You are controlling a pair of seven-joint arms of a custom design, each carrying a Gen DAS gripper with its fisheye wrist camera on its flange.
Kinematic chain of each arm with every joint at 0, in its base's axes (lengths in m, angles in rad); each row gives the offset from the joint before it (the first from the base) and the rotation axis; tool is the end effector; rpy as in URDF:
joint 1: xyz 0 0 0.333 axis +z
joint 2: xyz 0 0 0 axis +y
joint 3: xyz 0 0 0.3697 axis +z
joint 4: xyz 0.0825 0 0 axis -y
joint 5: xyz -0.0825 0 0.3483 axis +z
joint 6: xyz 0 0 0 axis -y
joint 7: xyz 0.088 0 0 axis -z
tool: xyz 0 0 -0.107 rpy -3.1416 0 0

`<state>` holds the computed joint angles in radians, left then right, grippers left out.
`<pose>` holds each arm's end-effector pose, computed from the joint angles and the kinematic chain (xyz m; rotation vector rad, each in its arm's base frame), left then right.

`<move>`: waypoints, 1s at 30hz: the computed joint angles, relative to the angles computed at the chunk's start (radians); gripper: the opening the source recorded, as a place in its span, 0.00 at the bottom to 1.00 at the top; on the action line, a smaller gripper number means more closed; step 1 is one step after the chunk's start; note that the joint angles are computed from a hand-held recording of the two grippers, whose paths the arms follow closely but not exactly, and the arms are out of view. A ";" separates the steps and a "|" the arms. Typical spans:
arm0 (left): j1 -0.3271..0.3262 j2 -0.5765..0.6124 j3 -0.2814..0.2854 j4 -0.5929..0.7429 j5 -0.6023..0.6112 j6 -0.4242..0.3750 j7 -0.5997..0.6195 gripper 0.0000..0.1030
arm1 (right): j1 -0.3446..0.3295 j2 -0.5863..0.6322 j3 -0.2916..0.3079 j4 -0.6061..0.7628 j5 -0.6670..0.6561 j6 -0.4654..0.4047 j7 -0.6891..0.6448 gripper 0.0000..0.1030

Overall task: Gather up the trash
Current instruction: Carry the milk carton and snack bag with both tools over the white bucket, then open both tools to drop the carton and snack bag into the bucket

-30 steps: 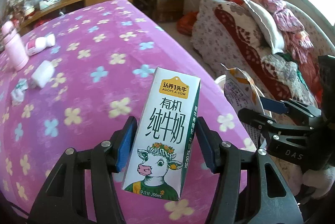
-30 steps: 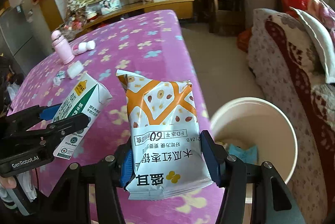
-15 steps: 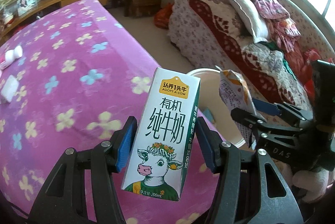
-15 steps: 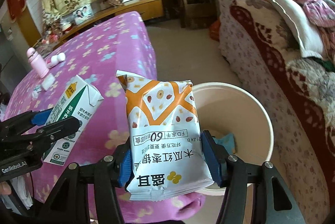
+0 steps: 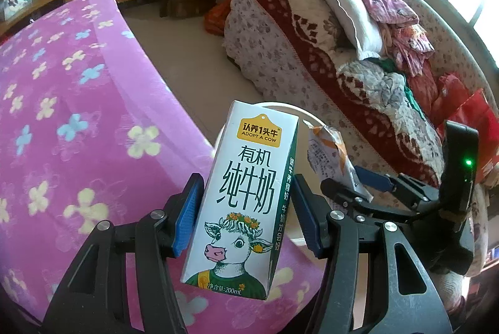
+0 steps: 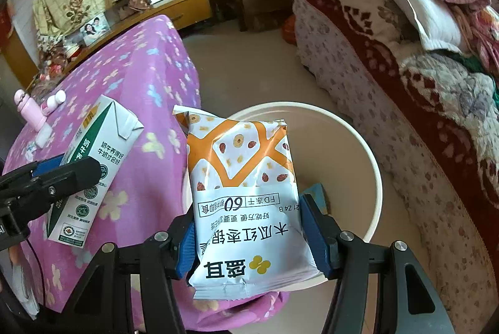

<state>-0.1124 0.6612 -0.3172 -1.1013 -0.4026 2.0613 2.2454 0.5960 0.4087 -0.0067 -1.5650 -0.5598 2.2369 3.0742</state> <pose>0.7176 -0.2553 0.5356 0.9905 -2.7215 0.9663 0.5819 0.3710 0.5026 -1.2432 2.4145 -0.5595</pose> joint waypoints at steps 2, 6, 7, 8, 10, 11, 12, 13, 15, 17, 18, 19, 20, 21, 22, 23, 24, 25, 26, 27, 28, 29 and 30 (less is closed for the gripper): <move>-0.006 0.011 -0.001 0.015 0.001 -0.010 -0.009 0.54 | -0.004 -0.003 -0.001 -0.012 0.004 0.005 0.002 0.56; -0.011 0.039 -0.009 0.058 -0.008 -0.042 -0.027 0.55 | -0.011 -0.009 -0.003 -0.035 0.008 0.014 0.014 0.61; -0.014 0.047 -0.011 0.073 -0.009 -0.052 -0.032 0.55 | -0.013 -0.010 -0.003 -0.040 0.009 0.014 0.020 0.62; -0.015 0.054 -0.012 0.083 -0.010 -0.061 -0.034 0.55 | -0.014 -0.012 -0.004 -0.046 0.009 0.017 0.025 0.62; -0.020 0.063 -0.012 0.102 -0.007 -0.075 -0.039 0.55 | -0.019 -0.015 -0.004 -0.055 0.012 0.019 0.034 0.66; -0.020 0.069 -0.013 0.112 -0.008 -0.085 -0.041 0.55 | -0.019 -0.016 -0.004 -0.057 0.011 0.017 0.038 0.68; -0.019 0.079 -0.018 0.130 -0.013 -0.102 -0.044 0.55 | -0.021 -0.015 -0.004 -0.057 0.013 0.012 0.041 0.68; -0.016 0.090 -0.022 0.148 -0.020 -0.119 -0.045 0.56 | -0.023 -0.015 -0.003 -0.058 0.016 0.010 0.040 0.69; -0.015 0.112 -0.028 0.189 -0.031 -0.157 -0.055 0.58 | -0.027 -0.014 -0.001 -0.060 0.023 0.014 0.042 0.69; -0.017 0.111 -0.026 0.189 -0.034 -0.155 -0.057 0.59 | -0.030 -0.017 -0.001 -0.069 0.026 0.028 0.050 0.70; -0.017 0.108 -0.024 0.186 -0.033 -0.151 -0.055 0.59 | -0.030 -0.018 -0.001 -0.071 0.027 0.028 0.054 0.70; -0.015 0.105 -0.024 0.181 -0.035 -0.150 -0.052 0.59 | -0.027 -0.017 -0.001 -0.068 0.025 0.024 0.057 0.70; -0.016 0.104 -0.023 0.181 -0.036 -0.150 -0.054 0.59 | -0.027 -0.016 0.000 -0.067 0.025 0.021 0.057 0.70; -0.015 0.102 -0.022 0.178 -0.037 -0.147 -0.054 0.59 | -0.027 -0.015 0.001 -0.064 0.027 0.018 0.054 0.70; -0.013 0.097 -0.020 0.170 -0.036 -0.139 -0.052 0.59 | -0.027 -0.013 0.002 -0.061 0.028 0.016 0.052 0.70; -0.011 0.090 -0.019 0.157 -0.037 -0.127 -0.048 0.59 | -0.027 -0.012 0.002 -0.059 0.029 0.015 0.050 0.70; -0.009 0.081 -0.017 0.141 -0.038 -0.113 -0.042 0.59 | -0.026 -0.010 0.003 -0.055 0.030 0.013 0.047 0.70; -0.006 0.074 -0.016 0.128 -0.038 -0.102 -0.035 0.59 | -0.026 -0.008 0.003 -0.051 0.031 0.012 0.044 0.70; -0.004 0.065 -0.015 0.114 -0.037 -0.089 -0.030 0.59 | -0.025 -0.005 0.004 -0.045 0.033 0.010 0.039 0.70; 0.000 0.059 -0.013 0.102 -0.038 -0.078 -0.024 0.59 | -0.023 -0.003 0.003 -0.039 0.032 0.007 0.036 0.70; 0.003 0.050 -0.012 0.085 -0.038 -0.063 -0.018 0.59 | -0.021 0.001 0.003 -0.031 0.032 0.003 0.032 0.70; 0.006 0.043 -0.011 0.073 -0.038 -0.053 -0.014 0.59 | -0.018 0.004 0.003 -0.024 0.031 -0.001 0.029 0.70; 0.011 0.038 -0.011 0.062 -0.040 -0.046 -0.007 0.59 | -0.015 0.009 0.003 -0.012 0.030 -0.009 0.025 0.70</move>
